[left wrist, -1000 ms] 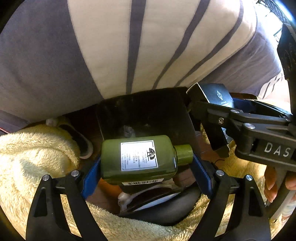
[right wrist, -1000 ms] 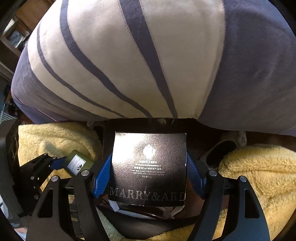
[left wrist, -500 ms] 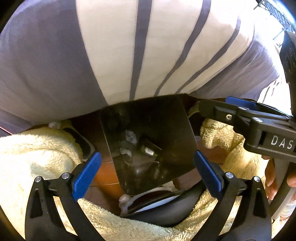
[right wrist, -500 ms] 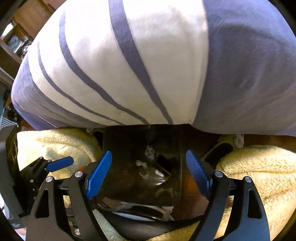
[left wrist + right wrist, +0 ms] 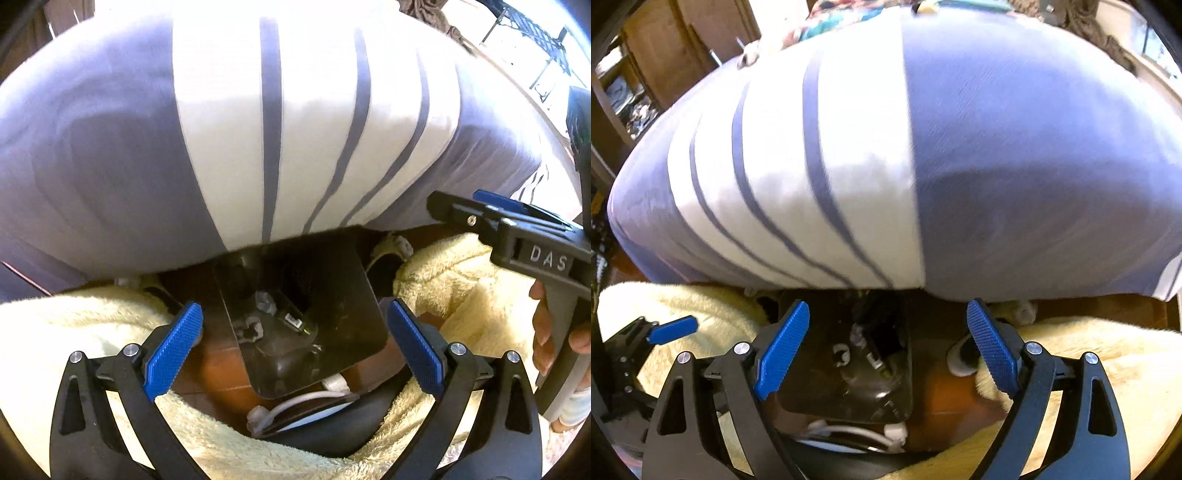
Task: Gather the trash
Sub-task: 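Open both grippers over the bin and lift back to the bed, then grasp the wrapper strip with the left gripper while the right grasps the white tube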
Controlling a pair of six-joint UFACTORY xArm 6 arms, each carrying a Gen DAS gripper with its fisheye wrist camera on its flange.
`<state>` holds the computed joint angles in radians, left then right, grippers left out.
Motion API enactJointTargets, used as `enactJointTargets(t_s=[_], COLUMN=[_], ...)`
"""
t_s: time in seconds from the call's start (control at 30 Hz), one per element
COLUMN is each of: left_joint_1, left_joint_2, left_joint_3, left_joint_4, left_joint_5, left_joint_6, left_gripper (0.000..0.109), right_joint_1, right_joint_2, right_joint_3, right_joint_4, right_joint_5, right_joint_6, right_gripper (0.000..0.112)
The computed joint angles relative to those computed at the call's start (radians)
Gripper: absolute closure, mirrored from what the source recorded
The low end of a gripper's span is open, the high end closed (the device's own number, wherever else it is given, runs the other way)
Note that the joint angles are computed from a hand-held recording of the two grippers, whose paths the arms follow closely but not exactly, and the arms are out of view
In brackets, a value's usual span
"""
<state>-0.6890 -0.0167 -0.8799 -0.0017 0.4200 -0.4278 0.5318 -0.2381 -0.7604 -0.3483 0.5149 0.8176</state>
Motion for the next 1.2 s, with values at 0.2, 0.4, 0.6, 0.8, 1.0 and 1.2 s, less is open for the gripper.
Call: enactJointTargets(t_s=[0.2, 0.4, 0.6, 0.8, 1.0, 1.2], left_joint_1=[0.031, 0.088, 0.139, 0.183, 0.228, 0.265], left_joint_2=[-0.053, -0.061, 0.008, 0.124, 0.242, 0.38], left_joint_3=[-0.022, -0.092, -0.232, -0.391, -0.551, -0.746], left_joint_4=[0.103, 0.24, 0.297, 0.324, 0.357, 0.353], left_joint_5=[0.001, 0.008, 0.034, 0.073, 0.096, 0.132], left_joint_6=[-0.049, -0.126, -0.14, -0.137, -0.163, -0.171], left_gripper=[0.014, 0.014, 0.014, 0.014, 0.014, 0.017], right_joint_1=[-0.012, -0.035, -0.083, -0.134, -0.167, -0.189], right_joint_2=[-0.079, -0.086, -0.027, 0.079, 0.223, 0.352], right_joint_3=[-0.043, -0.121, -0.207, -0.311, -0.449, -0.573], right_joint_4=[-0.267, -0.401, -0.43, -0.386, -0.351, -0.322], right_joint_5=[0.08, 0.111, 0.088, 0.054, 0.044, 0.023], right_joint_6=[0.176, 0.237, 0.224, 0.176, 0.142, 0.096], right_gripper=[0.024, 0.025, 0.024, 0.024, 0.024, 0.025])
